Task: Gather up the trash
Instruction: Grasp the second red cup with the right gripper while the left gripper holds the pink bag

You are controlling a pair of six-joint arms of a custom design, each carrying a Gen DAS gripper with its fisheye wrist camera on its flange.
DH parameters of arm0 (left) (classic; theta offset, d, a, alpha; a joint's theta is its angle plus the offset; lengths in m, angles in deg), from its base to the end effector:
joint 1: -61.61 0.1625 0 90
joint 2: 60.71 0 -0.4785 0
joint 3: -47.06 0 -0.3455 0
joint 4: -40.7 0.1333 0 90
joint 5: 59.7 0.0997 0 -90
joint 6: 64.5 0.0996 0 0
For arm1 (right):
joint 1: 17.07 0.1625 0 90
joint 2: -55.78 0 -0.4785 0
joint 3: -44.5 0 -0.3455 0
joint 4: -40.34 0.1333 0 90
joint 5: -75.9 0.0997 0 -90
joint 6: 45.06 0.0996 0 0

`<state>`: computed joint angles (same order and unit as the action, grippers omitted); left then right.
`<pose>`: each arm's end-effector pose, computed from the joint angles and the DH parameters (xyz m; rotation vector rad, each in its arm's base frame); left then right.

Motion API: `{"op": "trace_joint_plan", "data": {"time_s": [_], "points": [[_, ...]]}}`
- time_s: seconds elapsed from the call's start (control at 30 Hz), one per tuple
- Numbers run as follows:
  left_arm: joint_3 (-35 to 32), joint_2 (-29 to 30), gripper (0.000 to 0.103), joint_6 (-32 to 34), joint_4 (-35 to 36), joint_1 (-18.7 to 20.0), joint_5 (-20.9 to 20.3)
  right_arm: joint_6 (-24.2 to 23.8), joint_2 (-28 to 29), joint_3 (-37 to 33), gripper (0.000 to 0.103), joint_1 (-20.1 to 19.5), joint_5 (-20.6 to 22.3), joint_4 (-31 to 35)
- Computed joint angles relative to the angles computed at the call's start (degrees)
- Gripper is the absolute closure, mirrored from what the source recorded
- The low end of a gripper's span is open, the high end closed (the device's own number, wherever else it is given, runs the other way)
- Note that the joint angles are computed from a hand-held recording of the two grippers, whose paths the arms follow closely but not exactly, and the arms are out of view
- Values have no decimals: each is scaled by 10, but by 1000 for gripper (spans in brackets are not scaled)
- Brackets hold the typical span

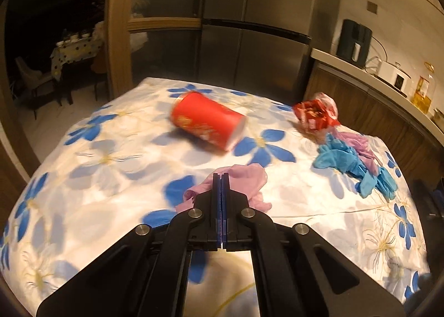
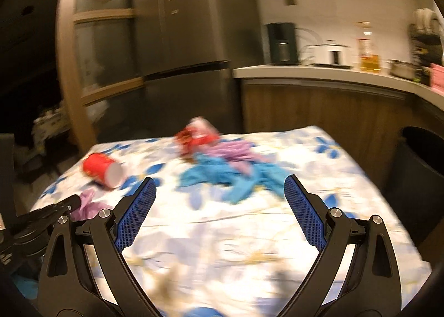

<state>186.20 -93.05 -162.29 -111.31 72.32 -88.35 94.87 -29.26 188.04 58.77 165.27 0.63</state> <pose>-0.2946 -0.2803 -0.0164 0.1667 2.1246 -1.2058 0.0608 -0.3083 0.2182 0.5018 -2.1428 1.4082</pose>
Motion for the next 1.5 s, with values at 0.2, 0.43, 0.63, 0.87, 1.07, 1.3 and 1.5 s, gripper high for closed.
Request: {"op": "trace_joint_plan", "data": {"time_s": [0.2, 0.43, 0.63, 0.87, 1.07, 1.3, 1.5], "points": [[15, -46, 103, -95, 120, -13, 4, -9, 94, -49, 11, 73, 18, 15], [48, -86, 103, -134, 139, -8, -1, -4, 190, -139, 11, 138, 38, 76], [62, -102, 103, -138, 138, -1, 10, 22, 252, -231, 10, 163, 60, 158], [71, -102, 103, -116, 105, 12, 19, 54, 306, -319, 8, 170, 56, 259], [76, -101, 103, -93, 75, 26, 26, 41, 342, -371, 7, 178, 60, 319], [85, -95, 103, -62, 22, 39, 24, 32, 364, -396, 11, 182, 64, 360], [89, -96, 103, -59, 12, 40, 19, 14, 373, -405, 33, 189, 81, 380]]}}
